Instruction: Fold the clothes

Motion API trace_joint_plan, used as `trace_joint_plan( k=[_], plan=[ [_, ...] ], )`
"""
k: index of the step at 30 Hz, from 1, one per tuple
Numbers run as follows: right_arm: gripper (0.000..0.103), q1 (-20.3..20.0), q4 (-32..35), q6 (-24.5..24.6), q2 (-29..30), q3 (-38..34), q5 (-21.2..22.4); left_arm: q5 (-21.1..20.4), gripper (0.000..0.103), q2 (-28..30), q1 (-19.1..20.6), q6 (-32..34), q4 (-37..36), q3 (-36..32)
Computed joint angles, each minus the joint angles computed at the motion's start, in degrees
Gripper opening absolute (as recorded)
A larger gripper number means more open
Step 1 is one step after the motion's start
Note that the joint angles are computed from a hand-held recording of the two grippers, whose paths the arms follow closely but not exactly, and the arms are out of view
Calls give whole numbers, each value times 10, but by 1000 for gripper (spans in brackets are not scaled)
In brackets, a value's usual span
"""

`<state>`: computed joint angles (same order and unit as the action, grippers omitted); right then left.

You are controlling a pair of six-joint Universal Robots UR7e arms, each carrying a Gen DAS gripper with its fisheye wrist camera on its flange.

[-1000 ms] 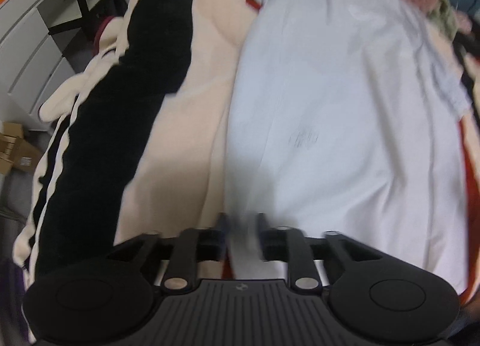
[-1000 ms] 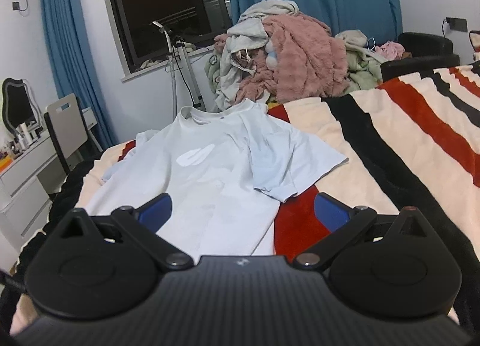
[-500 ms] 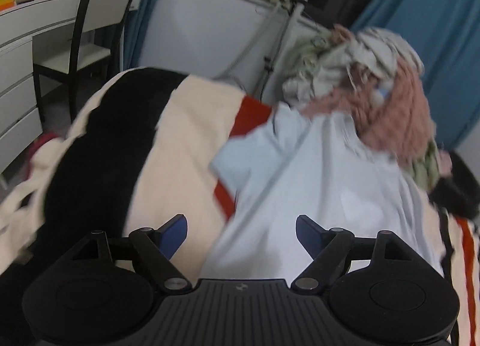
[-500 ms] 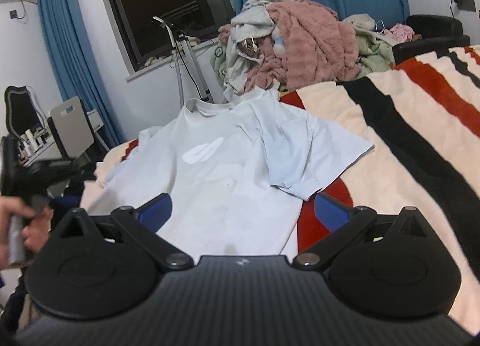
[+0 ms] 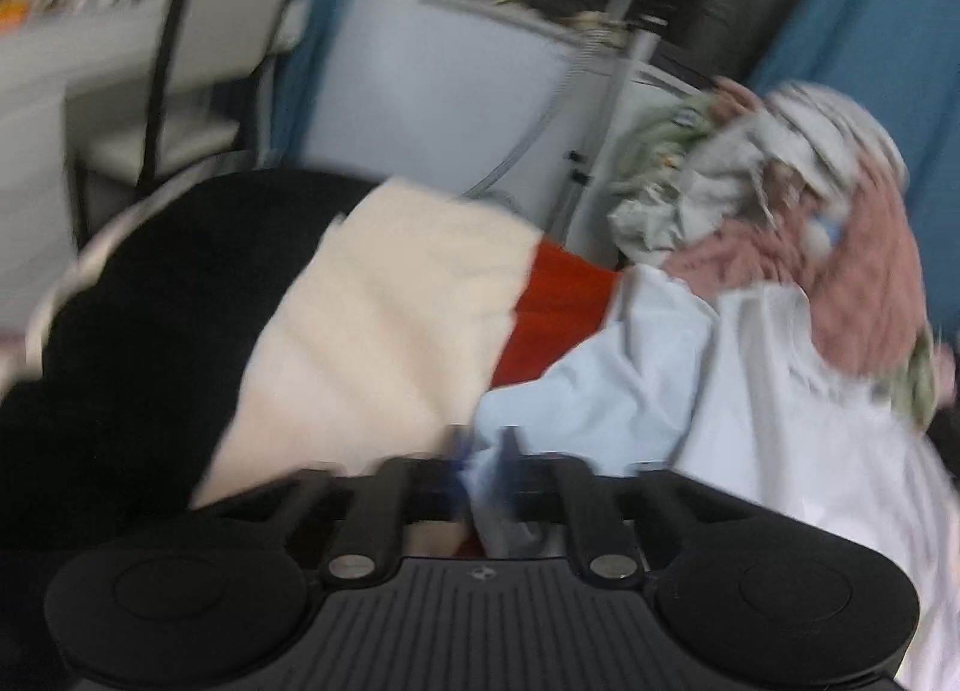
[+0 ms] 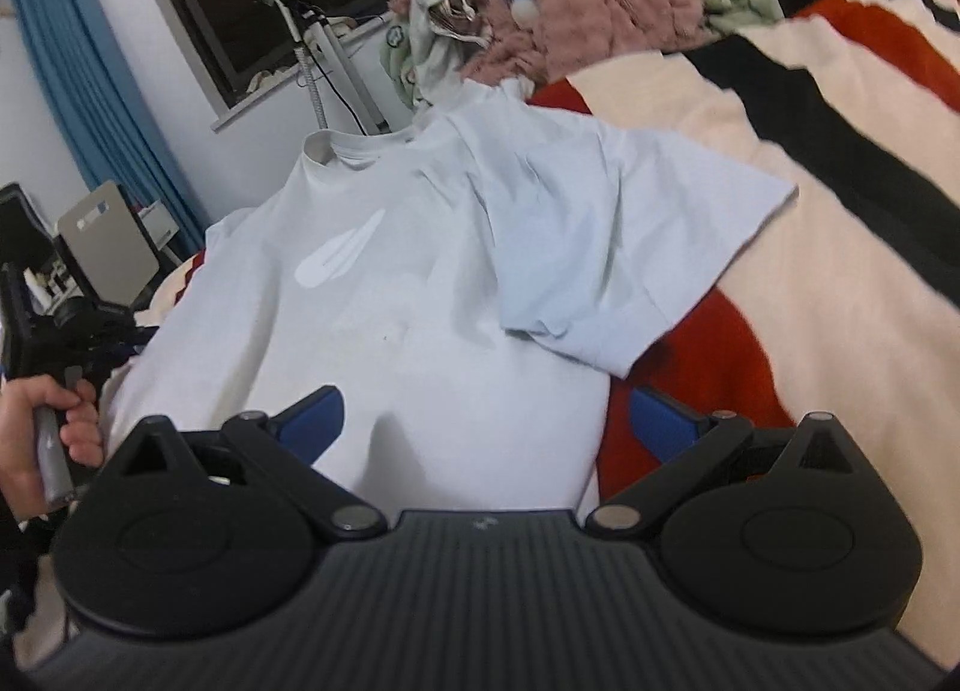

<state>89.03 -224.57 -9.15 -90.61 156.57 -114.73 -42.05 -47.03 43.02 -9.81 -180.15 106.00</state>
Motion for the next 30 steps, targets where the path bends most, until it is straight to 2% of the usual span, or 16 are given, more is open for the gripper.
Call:
trace_joint_plan(
  k=[3, 5, 8, 10, 11, 14, 16, 17, 19, 20, 23, 24, 27, 30],
  plan=[
    [103, 13, -13, 6, 3, 2, -11, 17, 6, 17, -38, 149, -67, 4],
    [103, 26, -29, 5, 9, 1, -28, -14, 5, 30, -57, 222, -88, 2],
    [103, 29, -30, 18, -5, 3, -39, -88, 5, 54, -78, 261, -82, 1],
    [103, 25, -29, 25, -16, 5, -45, -107, 5, 83, -91, 273, -58, -9],
    [103, 23, -31, 27, -19, 6, -47, -105, 5, 100, -97, 278, -40, -17],
    [103, 10, -29, 37, -31, 11, -37, -56, 5, 155, -109, 286, -2, -41],
    [103, 4, -22, 40, -41, 14, -27, -35, 6, 175, -114, 297, -16, -42],
    [103, 3, -19, 41, -44, 15, -24, -36, 6, 176, -114, 295, -21, -40],
    [103, 6, -20, 39, -47, 17, -23, -57, 15, 160, -108, 268, -7, -34],
    [103, 6, -17, 39, -52, 19, -20, -68, 21, 146, -106, 251, 3, -28],
    [103, -1, -2, 44, -68, 24, -10, -90, 52, 102, -103, 215, -4, -1],
    [103, -1, 2, 48, -72, 26, -8, -101, 58, 86, -101, 203, -15, 10],
    [103, -6, 10, 55, -79, 26, 0, -130, 62, 46, -80, 138, -60, 26],
    [103, -6, 0, 42, -68, 23, 2, -85, 62, 42, -60, 44, -53, -5]
  ],
)
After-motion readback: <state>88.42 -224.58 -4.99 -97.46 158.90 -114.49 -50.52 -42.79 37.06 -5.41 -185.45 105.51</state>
